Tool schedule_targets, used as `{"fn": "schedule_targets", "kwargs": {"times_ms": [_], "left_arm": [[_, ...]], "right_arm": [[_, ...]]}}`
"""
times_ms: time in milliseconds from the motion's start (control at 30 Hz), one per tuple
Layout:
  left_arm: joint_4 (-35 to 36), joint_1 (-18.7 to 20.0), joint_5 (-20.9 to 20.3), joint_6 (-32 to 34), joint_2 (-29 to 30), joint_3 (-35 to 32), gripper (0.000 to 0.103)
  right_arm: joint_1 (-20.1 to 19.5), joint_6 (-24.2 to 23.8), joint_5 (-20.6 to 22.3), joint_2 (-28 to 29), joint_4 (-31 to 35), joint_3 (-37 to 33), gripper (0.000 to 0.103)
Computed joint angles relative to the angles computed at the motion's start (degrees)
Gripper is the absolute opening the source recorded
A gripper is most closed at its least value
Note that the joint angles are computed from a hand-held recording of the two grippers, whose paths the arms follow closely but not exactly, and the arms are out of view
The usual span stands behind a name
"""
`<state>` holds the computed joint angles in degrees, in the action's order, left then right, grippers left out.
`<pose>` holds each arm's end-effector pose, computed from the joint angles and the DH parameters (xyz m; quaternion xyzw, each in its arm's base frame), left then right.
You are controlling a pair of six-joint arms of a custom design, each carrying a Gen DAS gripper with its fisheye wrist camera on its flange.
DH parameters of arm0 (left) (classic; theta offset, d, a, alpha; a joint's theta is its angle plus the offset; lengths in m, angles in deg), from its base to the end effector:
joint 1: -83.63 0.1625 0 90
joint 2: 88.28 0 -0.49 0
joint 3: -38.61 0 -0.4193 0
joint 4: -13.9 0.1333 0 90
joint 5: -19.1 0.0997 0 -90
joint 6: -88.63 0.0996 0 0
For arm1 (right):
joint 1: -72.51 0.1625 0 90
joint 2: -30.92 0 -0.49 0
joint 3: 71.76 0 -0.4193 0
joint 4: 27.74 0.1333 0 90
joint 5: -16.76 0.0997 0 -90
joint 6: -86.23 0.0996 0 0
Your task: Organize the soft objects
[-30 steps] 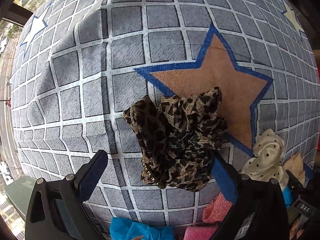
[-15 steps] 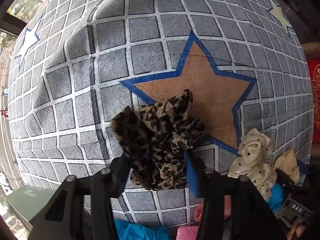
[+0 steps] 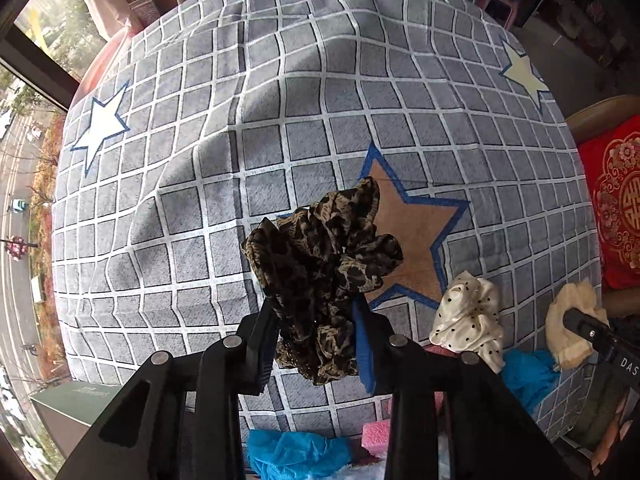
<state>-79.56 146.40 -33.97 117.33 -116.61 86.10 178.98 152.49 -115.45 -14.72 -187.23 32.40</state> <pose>-0.2409 -0.8903 0.1538 0.4788 0.8096 0.1336 0.3121 0.2546 -0.6270 0.1018 -0.4221 -0.8279 0.3038 0.2101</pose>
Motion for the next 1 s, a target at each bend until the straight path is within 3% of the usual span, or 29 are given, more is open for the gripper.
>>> {"fn": "schedule_targets", "kwargs": {"times_ms": [367,733,1000], "left_arm": [[-3.24,0.83,-2.07,1.68,-5.59,2.85,0.036],[-4.58,2.43,-2.09,1.9,-10.1,3.45,0.036],[-4.85,3.33,-2.84,5.0,-14.31,5.54,0.036]], "right_arm": [[3.26,-3.75,-1.87,0.65,1.29,-4.82,0.027],[6.7,-9.77,-1.94,6.09,6.19,-16.28,0.027],[9.19,-10.79,-2.29,9.86,9.54,-23.17,0.027]]}}
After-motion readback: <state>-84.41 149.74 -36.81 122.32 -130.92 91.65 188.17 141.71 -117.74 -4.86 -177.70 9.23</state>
